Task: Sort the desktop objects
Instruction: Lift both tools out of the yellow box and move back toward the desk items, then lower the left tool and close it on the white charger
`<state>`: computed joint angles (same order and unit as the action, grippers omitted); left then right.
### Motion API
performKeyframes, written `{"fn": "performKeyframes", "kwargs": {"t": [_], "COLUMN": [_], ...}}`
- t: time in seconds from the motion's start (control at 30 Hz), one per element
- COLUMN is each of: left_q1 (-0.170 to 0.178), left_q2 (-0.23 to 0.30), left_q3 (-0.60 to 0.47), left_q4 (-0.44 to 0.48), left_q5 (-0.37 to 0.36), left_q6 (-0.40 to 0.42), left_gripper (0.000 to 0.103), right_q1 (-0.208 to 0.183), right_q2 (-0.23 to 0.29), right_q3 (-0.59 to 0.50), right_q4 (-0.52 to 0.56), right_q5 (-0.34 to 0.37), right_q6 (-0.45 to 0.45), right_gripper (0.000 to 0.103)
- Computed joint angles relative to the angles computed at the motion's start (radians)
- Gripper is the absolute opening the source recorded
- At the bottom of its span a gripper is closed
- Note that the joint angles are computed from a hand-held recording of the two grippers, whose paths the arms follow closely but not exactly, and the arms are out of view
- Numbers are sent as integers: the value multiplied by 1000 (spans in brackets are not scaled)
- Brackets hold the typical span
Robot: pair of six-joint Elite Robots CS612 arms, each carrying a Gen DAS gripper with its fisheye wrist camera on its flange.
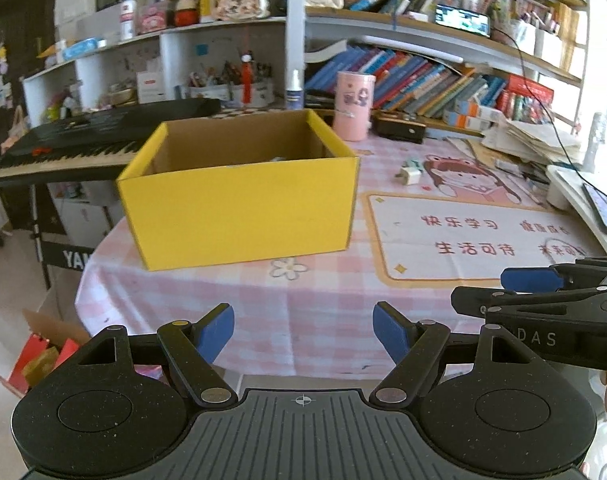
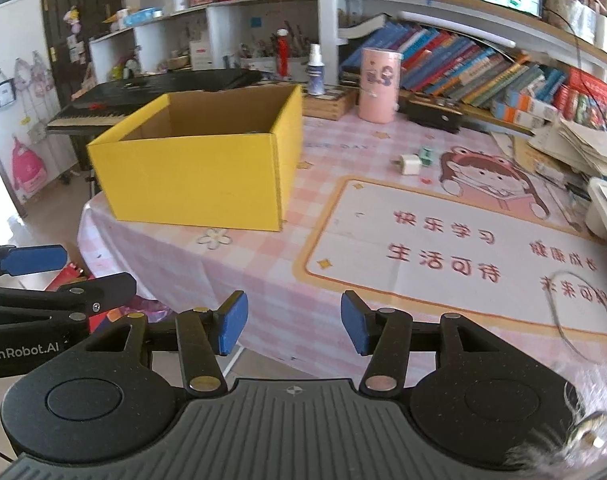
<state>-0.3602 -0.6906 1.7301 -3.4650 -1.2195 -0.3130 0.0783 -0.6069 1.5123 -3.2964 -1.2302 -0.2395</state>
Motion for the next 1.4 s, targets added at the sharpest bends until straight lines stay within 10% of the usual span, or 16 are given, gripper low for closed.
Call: {"fn": "performKeyframes", "kwargs": {"t": [1.4], "left_q1": [-16], "left_q2": [164], "left_q3": [-398], "left_q4": [240], "left_q5": [-138], "left_q6": [96], "left_gripper": [78], "right_q1": [-80], "right_q2": [117], "right_q3": [-272], "right_q4": [188], "right_q5": [-77], "right_q6": [81], "right_gripper": [50]}}
